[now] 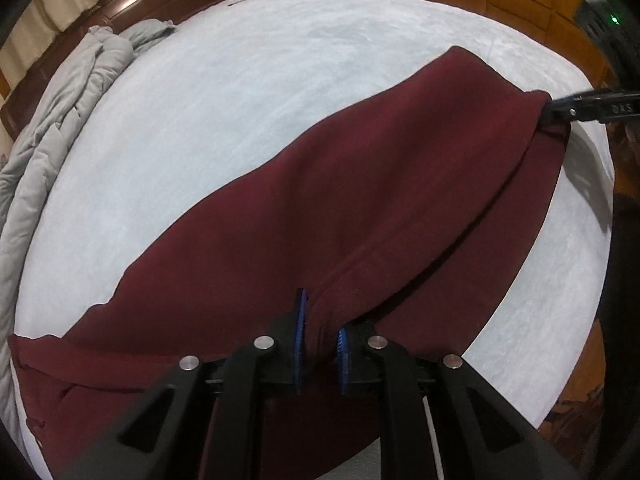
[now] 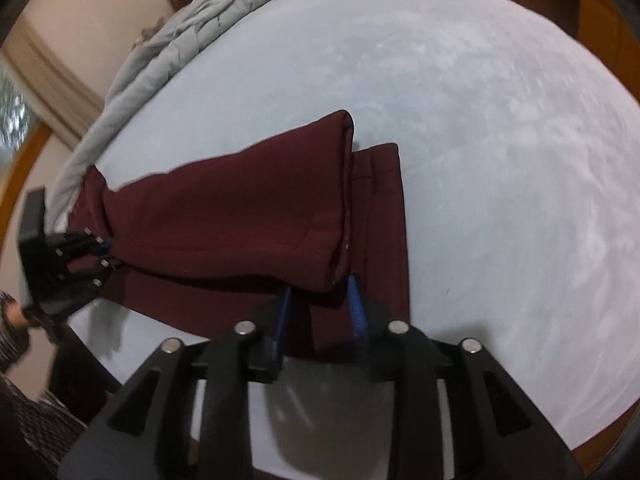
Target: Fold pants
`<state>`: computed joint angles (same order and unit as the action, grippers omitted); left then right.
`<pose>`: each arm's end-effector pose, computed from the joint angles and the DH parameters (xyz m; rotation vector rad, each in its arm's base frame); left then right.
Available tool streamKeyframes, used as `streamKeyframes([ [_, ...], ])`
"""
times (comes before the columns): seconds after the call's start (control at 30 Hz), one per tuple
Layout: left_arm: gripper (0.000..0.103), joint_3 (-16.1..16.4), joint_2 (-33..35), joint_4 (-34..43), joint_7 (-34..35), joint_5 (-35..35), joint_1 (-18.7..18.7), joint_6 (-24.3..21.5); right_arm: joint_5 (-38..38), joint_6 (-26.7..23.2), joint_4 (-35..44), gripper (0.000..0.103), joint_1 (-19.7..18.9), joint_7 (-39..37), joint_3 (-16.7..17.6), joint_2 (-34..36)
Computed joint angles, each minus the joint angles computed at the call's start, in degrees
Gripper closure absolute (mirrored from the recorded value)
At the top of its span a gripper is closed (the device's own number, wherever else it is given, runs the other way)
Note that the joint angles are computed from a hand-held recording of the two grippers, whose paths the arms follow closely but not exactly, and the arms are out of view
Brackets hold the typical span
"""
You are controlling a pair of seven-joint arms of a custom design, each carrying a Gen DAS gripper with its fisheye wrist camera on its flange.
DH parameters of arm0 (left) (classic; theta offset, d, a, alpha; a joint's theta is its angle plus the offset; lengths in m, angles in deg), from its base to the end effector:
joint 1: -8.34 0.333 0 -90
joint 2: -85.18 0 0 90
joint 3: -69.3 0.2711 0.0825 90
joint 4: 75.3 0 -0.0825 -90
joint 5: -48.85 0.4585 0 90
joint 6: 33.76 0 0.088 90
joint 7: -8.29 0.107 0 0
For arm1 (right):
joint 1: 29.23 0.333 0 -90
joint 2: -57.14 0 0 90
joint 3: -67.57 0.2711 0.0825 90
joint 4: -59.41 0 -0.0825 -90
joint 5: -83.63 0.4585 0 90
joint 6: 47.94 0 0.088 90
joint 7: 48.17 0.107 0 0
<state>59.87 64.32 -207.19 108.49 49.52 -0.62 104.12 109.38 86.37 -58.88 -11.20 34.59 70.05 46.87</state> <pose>0.5361 -0.1803 0.4697 -1.3944 2.3749 -0.4275 0.5792 0.2245 0.4954 -2.0111 1.5721 0.0232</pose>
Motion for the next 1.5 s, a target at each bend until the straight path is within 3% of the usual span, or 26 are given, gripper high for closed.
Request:
streamKeyframes([
  [0.1,0.089,0.4,0.53,0.82,-1.88,-2.49,-0.17,-1.09,3.23,0.01,-1.73,0.044,0.14,2.76,-0.51,-2.84],
  [0.23,0.088,0.22,0.92,1.49,-4.32,-3.15,-0.04,-1.91,15.33,-1.04,-4.54,0.044,2.21,2.93,-2.81,-6.1],
  [0.37,0.088,0.51,1.6,2.67,-4.6,-3.63,-0.04,-3.19,29.55,-1.87,-5.95,0.044,4.19,2.38,-3.95,-5.01],
  [0.53,0.087,1.31,2.55,4.04,-3.19,-5.29,0.24,-4.4,33.47,0.83,-3.57,0.039,3.28,6.63,-2.43,-0.45],
  [0.67,0.086,1.29,2.46,3.98,-2.21,-5.33,0.51,-4.43,36.37,3.95,-1.25,0.044,2.02,9.84,-1.61,3.05],
  [0.7,0.086,1.21,2.16,3.73,-2.14,-5.29,0.53,-4.43,35.74,4.18,-0.66,0.056,1.56,10.9,-1.41,3.74],
  [0.73,0.086,1.24,2.25,4.07,-2.02,-5.27,0.6,-4.84,33.53,4.0,0.01,0.079,1.05,12.31,-1.11,4.21],
  [0.77,0.086,1.3,2.1,4.07,-2.01,-5.49,0.62,-5.1,31.47,3.96,-0.13,0.089,0.65,13.24,-0.83,4.02],
  [0.83,0.086,1.45,1.64,4.19,-2.04,-6.04,0.65,-5.4,29.96,3.84,-0.08,0.093,0.25,12.56,-0.66,3.17],
  [0.97,0.086,1.53,-1.95,3.43,-2.21,-7.33,0.14,-4.04,25.96,7.21,-2.57,0.093,0.4,11.86,-0.62,-2.13],
  [1.07,0.085,1.45,-3.37,3.64,-2.79,-8.46,-0.59,-4.49,18.81,8.1,-5.94,0.094,0.01,15.57,-0.46,-6.72],
  [1.23,0.085,-0.33,-2.58,1.06,-4.21,-4.71,-0.83,-5.98,12.69,1.84,-5.62,0.093,0.05,20.61,-1.5,-3.16],
  [1.3,0.084,-0.07,-2.0,-0.17,-4.42,-4.74,-0.97,-5.34,12.66,2.8,-6.2,0.093,0.26,21.07,-1.18,-2.36],
  [1.4,0.082,0.87,-2.74,-1.15,-3.59,-5.96,-1.44,-3.91,10.14,1.21,-5.54,0.083,0.15,21.16,-1.0,-2.99],
  [1.47,0.072,1.86,-3.58,-1.1,-3.19,-8.08,-1.68,-5.14,7.18,-0.6,-4.81,0.066,-0.16,22.42,-0.68,-4.05],
  [1.5,0.063,1.65,-3.59,-0.93,-3.94,-8.89,-1.88,-5.44,4.78,-1.53,-4.69,0.051,-0.52,24.1,-0.3,-4.99],
])
